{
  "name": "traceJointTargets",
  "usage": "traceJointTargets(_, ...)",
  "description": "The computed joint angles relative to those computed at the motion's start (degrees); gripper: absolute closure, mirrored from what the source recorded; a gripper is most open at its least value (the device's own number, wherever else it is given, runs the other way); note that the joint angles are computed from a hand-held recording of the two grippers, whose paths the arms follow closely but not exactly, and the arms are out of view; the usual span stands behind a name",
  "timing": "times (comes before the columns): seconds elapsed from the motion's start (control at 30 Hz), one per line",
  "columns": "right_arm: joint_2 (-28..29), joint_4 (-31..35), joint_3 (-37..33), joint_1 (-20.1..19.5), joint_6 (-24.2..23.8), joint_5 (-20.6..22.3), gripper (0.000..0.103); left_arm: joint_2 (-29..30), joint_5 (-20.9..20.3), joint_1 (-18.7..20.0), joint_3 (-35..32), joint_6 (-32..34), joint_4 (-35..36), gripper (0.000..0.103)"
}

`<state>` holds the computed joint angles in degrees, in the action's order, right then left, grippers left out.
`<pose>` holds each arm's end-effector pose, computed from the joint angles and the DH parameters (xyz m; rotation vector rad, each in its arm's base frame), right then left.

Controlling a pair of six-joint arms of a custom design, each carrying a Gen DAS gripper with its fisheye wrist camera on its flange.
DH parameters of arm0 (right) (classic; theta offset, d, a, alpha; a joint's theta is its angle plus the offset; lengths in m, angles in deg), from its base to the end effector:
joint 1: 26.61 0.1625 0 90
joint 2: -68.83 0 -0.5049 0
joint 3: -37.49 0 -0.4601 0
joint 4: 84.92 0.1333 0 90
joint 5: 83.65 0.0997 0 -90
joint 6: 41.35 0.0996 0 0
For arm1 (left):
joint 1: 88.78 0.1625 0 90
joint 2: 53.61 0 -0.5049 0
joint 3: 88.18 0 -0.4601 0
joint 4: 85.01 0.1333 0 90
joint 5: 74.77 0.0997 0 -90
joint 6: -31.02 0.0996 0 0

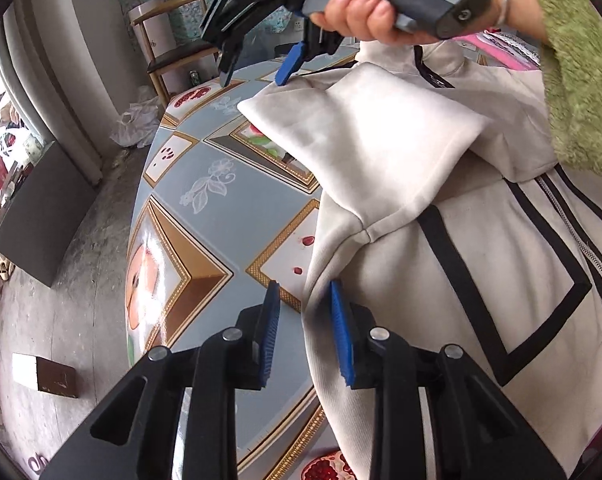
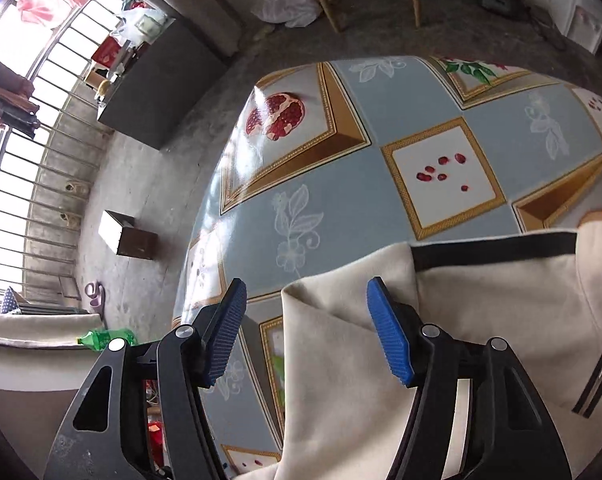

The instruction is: Fold large clothes

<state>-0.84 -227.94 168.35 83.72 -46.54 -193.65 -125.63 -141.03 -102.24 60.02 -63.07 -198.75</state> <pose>0.2607 -0.4180 0.1260 0.6468 -2.6981 -0.1320 -0.2876 -0.1095 0.0614 0.4107 2.1956 -0.6285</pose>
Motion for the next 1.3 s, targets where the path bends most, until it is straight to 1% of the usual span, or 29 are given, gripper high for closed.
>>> traceJointTargets(0.07, 0.56, 4.27, -0.81, 0.47, 0.06, -0.88, 0.042, 0.15, 0.58, 0.0, 0.15, -0.21, -0.16, 0.08)
traceJointTargets(0.1, 0.82, 6.38, -1.19, 0.67, -0.05, -1.03, 0.043, 0.09, 0.86, 0.0, 0.37, -0.47, -0.54, 0.089)
traceJointTargets(0.13, 1.08, 8.21, -1.59, 0.97, -0.54, -1.09, 0.042, 0.1, 1.16, 0.05, 0.52, -0.63, -0.91, 0.095)
traceJointTargets(0.2, 1.89, 9.08, -1.84, 2.84, -1.93, -4.43, 0.044, 0.78, 1.69, 0.11, 0.3, -1.01, -0.48, 0.097)
traceJointTargets(0.27, 2.63, 8.78, -1.68, 4.64, -2.82, -8.48, 0.059, 1.32, 2.13, 0.04, 0.11, -1.68, -0.02, 0.098)
traceJointTargets(0.3, 3.04, 8.99, -1.85, 5.12, -2.67, -9.37, 0.078, 1.11, 2.27, 0.01, 0.26, -2.41, -0.09, 0.098)
traceJointTargets(0.33, 2.84, 9.56, -1.99, 5.09, -2.27, -8.91, 0.09, 0.52, 2.28, -0.12, 0.61, -3.3, -0.27, 0.098)
traceJointTargets(0.37, 2.57, 9.25, -1.98, 5.34, -2.48, -9.02, 0.093, -0.3, 2.36, -0.26, 1.0, -4.54, -0.3, 0.098)
traceJointTargets(0.4, 2.11, 8.93, -1.99, 5.35, -3.19, -7.95, 0.098, -1.16, 2.47, -0.55, 1.3, -5.84, -0.12, 0.099)
traceJointTargets(0.53, 0.43, 6.54, -2.26, 5.45, -4.91, -3.11, 0.099, -6.5, 3.7, -2.07, 2.59, -10.83, 2.06, 0.099)
traceJointTargets(0.63, 0.59, 4.85, -2.84, 6.16, -5.51, -2.13, 0.099, -8.63, 4.95, -2.57, 2.24, -12.31, 4.87, 0.099)
traceJointTargets(0.77, 1.56, 3.51, -3.2, 5.04, -4.69, -0.07, 0.099, -10.13, 5.91, -2.36, 1.96, -12.89, 7.13, 0.099)
traceJointTargets(0.8, 1.25, 3.83, -3.53, 4.23, -5.13, 0.42, 0.099, -10.48, 5.76, -2.14, 2.19, -13.07, 7.21, 0.099)
traceJointTargets(0.93, 2.99, 2.09, -3.64, 3.56, -5.04, 1.71, 0.099, -11.67, 4.35, -1.99, 3.58, -14.69, 5.86, 0.099)
traceJointTargets(1.0, 3.88, 1.03, -3.55, 3.32, -4.99, 1.78, 0.099, -11.96, 3.86, -1.93, 3.86, -15.2, 5.88, 0.099)
traceJointTargets(1.1, 4.61, -0.63, -3.33, 2.53, -4.33, 3.21, 0.099, -13.07, 2.77, -2.28, 4.34, -16.21, 6.51, 0.099)
traceJointTargets(1.13, 4.84, -1.11, -3.29, 2.33, -4.12, 3.72, 0.099, -13.5, 2.42, -2.08, 4.7, -16.59, 5.97, 0.099)
traceJointTargets(1.2, 5.04, -1.51, -3.2, 2.26, -3.5, 3.42, 0.098, -14.38, 1.46, -1.4, 5.62, -16.55, 3.36, 0.098)
traceJointTargets(1.27, 4.36, -0.96, -3.22, 2.02, -3.25, 4.41, 0.093, -14.33, 0.94, -1.09, 5.72, -16.13, 2.0, 0.098)
traceJointTargets(1.3, 3.72, -0.19, -3.37, 2.14, -3.05, 4.06, 0.087, -14.35, 0.83, -1.11, 5.56, -16.14, 1.83, 0.095)
